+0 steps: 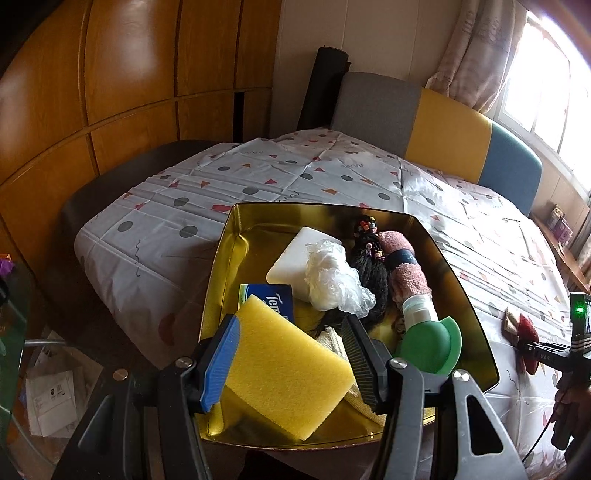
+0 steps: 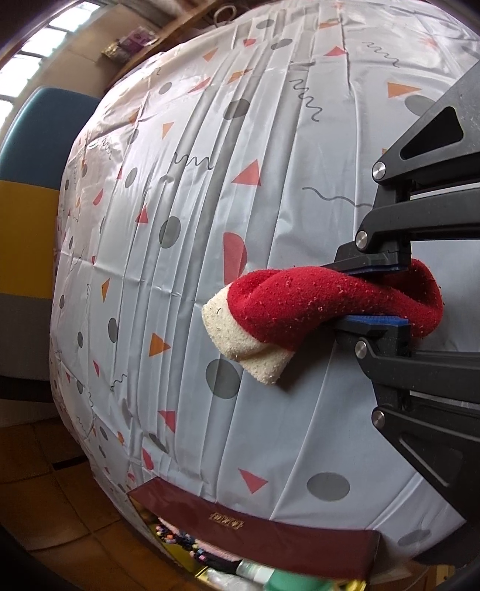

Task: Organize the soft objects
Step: 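Carry the red sock into the gold tray and open the right tool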

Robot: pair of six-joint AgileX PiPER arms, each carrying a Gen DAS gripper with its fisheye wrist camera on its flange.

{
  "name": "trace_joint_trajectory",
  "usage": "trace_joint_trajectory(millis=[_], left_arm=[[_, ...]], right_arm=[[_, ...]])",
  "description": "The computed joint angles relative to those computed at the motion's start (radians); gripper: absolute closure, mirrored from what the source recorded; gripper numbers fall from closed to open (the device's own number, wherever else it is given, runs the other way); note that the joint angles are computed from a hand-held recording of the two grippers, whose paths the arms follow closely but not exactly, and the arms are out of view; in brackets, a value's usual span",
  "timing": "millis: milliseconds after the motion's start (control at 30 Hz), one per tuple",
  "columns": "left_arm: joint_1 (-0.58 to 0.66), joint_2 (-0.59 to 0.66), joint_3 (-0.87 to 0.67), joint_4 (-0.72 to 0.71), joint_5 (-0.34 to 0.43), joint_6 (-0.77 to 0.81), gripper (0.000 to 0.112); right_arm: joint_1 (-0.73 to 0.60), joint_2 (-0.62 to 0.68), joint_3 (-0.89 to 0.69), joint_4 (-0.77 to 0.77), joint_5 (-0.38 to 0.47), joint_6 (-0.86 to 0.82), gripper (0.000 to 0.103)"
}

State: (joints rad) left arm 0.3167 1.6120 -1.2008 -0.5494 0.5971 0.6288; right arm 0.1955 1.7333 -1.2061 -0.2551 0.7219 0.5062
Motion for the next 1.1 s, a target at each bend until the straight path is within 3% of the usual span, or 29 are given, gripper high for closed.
trace_joint_trajectory(millis=[300,500,867,1100], left_arm=[[0.014,0.005,0.003,0.000,0.006,0.004,0.054],[0.013,0.007,0.004,0.001,0.001,0.001,0.054],[0.037,0.018,-0.006,0.000,0.001,-0.009,0.054],[0.054,0.036,-0.022,0.007,0.005,-0.017,0.054]], right_arm=[[0.034,-0.058,-0.002,0.075,-0.029,0.007,0.087],[0.117,-0.064,-0.092,0.098,-0.026,0.028,0.087],[0.335,0.186,-0.578,0.179,0.067,0.020,0.087],[0.425,0.498,-1.014,0.183,0.268,0.035,0.087]])
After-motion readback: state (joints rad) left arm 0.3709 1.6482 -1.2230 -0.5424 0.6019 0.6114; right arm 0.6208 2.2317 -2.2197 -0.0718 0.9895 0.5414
